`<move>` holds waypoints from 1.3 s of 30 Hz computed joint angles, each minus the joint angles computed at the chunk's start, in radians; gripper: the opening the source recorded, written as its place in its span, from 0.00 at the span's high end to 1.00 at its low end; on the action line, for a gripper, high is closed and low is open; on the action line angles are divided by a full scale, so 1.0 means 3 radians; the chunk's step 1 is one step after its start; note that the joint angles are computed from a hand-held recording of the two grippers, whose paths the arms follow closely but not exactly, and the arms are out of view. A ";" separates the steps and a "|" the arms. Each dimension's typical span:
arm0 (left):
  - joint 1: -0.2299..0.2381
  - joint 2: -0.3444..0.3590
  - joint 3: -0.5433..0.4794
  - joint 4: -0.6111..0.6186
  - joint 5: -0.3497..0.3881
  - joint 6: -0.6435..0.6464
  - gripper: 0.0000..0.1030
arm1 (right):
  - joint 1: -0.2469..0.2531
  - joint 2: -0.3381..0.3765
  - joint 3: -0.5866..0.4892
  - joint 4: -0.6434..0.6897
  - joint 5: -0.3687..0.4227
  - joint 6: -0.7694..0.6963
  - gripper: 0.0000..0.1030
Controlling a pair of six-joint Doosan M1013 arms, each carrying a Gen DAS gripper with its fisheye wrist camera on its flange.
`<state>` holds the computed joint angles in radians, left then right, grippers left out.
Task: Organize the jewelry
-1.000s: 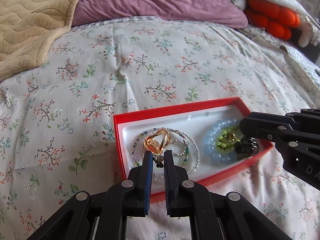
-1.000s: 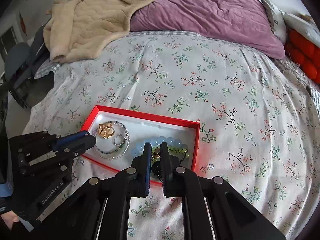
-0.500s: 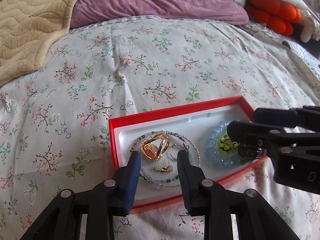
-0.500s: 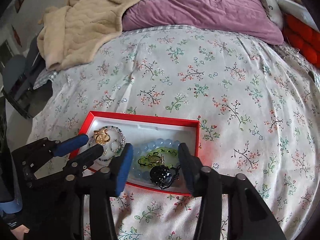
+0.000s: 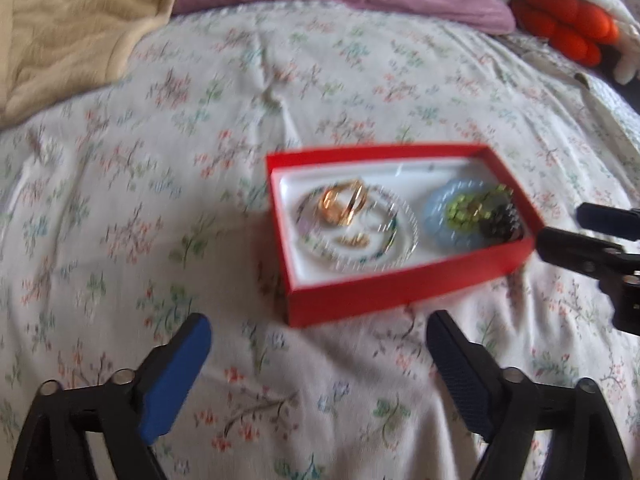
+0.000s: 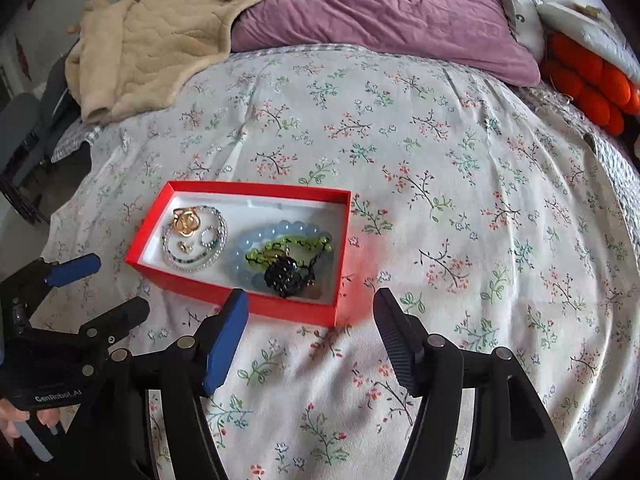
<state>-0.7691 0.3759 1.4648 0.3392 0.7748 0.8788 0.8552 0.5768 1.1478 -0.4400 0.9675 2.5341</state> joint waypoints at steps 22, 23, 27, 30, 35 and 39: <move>-0.0192 -0.0196 0.0255 0.0243 0.0377 -0.0749 0.01 | 0.0306 -0.0030 0.0060 -0.0174 0.0678 0.0237 0.00; -0.0187 -0.0206 0.0276 0.0236 0.0360 -0.0805 0.01 | 0.0319 -0.0023 0.0051 -0.0186 0.0686 0.0243 0.00; -0.0183 -0.0217 0.0312 0.0249 0.0350 -0.0972 0.01 | 0.0347 -0.0001 0.0030 -0.0191 0.0697 0.0274 0.00; -0.0197 -0.0214 0.0314 0.0316 0.0370 -0.1028 0.01 | 0.0345 0.0021 0.0008 -0.0170 0.0707 0.0288 0.00; -0.0216 -0.0196 0.0295 0.0344 0.0401 -0.0979 0.01 | 0.0338 0.0040 -0.0012 -0.0161 0.0726 0.0327 0.00; -0.0246 -0.0191 0.0289 0.0424 0.0418 -0.0966 0.01 | 0.0334 0.0048 -0.0015 -0.0166 0.0748 0.0356 0.00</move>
